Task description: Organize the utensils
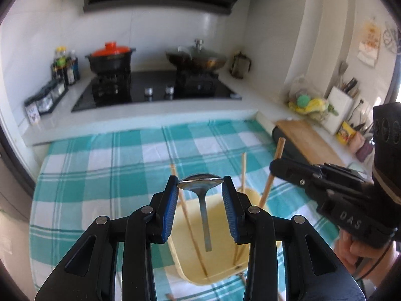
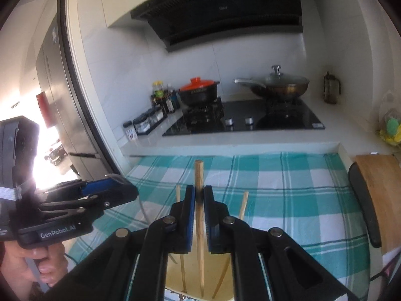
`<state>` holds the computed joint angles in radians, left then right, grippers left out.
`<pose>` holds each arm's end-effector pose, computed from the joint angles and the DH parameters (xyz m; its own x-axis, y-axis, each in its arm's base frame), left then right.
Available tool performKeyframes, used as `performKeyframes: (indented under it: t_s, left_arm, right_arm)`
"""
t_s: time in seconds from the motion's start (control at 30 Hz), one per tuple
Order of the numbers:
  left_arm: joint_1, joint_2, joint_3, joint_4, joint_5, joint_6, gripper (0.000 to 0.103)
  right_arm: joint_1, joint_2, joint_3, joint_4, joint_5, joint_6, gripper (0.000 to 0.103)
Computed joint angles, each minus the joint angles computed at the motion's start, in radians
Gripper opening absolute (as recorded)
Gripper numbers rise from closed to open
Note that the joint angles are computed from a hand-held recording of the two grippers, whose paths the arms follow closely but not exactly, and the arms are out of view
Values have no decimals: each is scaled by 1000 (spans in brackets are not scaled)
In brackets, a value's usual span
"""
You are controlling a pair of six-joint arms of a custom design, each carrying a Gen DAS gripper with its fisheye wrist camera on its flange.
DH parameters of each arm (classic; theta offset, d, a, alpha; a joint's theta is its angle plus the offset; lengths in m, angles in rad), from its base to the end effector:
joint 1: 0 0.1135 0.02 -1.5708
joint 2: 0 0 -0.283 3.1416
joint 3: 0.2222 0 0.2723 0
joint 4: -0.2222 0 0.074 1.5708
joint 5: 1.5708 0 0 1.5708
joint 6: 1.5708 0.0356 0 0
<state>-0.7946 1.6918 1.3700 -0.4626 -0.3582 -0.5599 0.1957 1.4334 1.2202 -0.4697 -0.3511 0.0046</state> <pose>0.2899 -0.2775 0.2915 -0.6819 -0.0154 -0.7313 0.1561 0.9737 -0.1661 0.3281 0.0775 0.3285 -0.6210 -0.1187 -0.7747 -0.4414 0.8698 0.2206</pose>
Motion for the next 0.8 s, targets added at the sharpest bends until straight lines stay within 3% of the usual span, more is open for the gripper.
performKeyframes:
  t_s: [0.07,0.1,0.17,0.23,0.4,0.5,0.67,0.8]
  left_arm:
    - [11,45,5,-8,18,-28,38]
    - [16,57,-2,-4,25,-42,49]
    - [16,52,-36,11,22,-75,66]
    - [10,17,-93,34,21,-94,70]
    - [-79,-120,-227,0,-84,-103,80]
    - [-170,-222,-332,-65,-157,-165,87]
    - [-346,-319,-487,-216,-201,-424,89]
    - [-503,-268,-532,-331,-228,-662,89]
  right_arm:
    - [6,61,3,-15,-4,-3,9]
    - [4,71,-5,-15,-9,-3,11]
    - [-1,80,-32,2,-14,-2,37]
    - [-7,42,-90,43,2,-10,54]
    - [-47,-85,-209,38,12,-76,54]
    - [-100,-211,-330,4,30,-150,58]
    - [-225,-445,-563,-93,87,-343,58]
    - [-404,-650,-746,-200,92,-534,58]
